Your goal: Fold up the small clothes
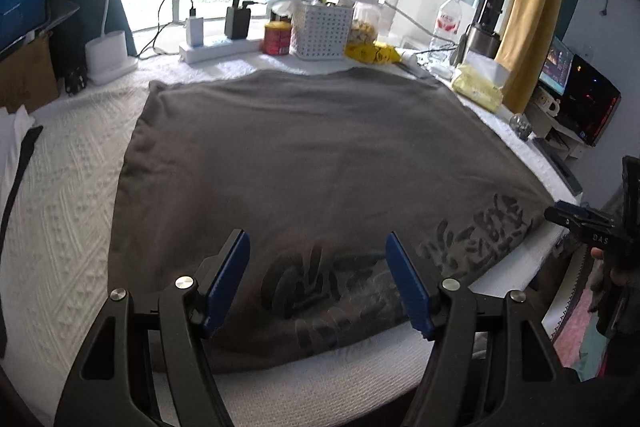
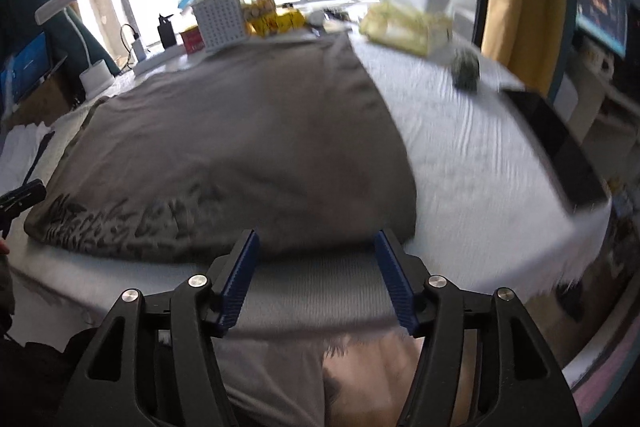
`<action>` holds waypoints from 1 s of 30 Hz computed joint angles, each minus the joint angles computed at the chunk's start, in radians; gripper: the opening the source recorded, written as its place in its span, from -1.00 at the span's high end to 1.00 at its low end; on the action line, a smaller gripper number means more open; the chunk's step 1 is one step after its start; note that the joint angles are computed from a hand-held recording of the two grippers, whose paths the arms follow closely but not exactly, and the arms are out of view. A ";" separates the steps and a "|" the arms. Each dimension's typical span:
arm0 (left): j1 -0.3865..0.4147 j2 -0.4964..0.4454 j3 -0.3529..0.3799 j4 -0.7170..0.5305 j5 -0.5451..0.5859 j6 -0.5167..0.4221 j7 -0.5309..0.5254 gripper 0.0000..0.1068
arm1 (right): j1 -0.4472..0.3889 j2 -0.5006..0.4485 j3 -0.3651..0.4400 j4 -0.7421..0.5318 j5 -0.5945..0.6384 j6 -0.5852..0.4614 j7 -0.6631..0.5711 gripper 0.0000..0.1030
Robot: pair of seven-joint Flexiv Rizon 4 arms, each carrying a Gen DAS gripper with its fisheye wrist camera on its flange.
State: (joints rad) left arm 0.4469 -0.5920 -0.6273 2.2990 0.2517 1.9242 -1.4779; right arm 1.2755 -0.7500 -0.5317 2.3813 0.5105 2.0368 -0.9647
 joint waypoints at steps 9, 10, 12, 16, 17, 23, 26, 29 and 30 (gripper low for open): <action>-0.053 0.013 0.075 -0.005 -0.055 -0.028 0.000 -0.32 | -0.012 -0.009 0.027 -0.014 0.029 0.022 0.010 -0.53; -0.056 0.014 0.080 -0.005 -0.059 -0.029 -0.002 -0.32 | -0.020 -0.011 0.032 -0.022 0.030 0.025 0.014 -0.55; -0.053 0.014 0.079 -0.007 -0.067 -0.036 -0.006 -0.32 | -0.037 -0.017 0.041 -0.044 0.032 0.028 0.020 -0.59; -0.040 0.008 0.068 -0.016 -0.079 -0.054 -0.003 -0.32 | -0.053 -0.033 0.035 -0.088 0.028 0.016 0.020 -0.70; -0.033 0.005 0.063 -0.019 -0.082 -0.059 -0.002 -0.32 | -0.058 -0.034 0.036 -0.096 0.024 0.013 0.020 -0.70; -0.022 0.000 0.057 -0.039 -0.110 -0.079 0.007 -0.32 | -0.128 -0.034 0.075 -0.147 -0.002 0.022 0.035 -0.70; -0.031 -0.001 0.066 -0.055 -0.129 -0.094 0.015 -0.32 | -0.183 -0.030 0.116 -0.179 -0.025 0.029 0.024 -0.70; -0.042 -0.003 0.075 -0.070 -0.147 -0.103 0.025 -0.32 | -0.222 -0.031 0.140 -0.210 -0.043 0.023 0.011 -0.70; -0.043 -0.004 0.074 -0.074 -0.152 -0.104 0.028 -0.32 | -0.229 -0.033 0.141 -0.223 -0.049 0.015 0.006 -0.70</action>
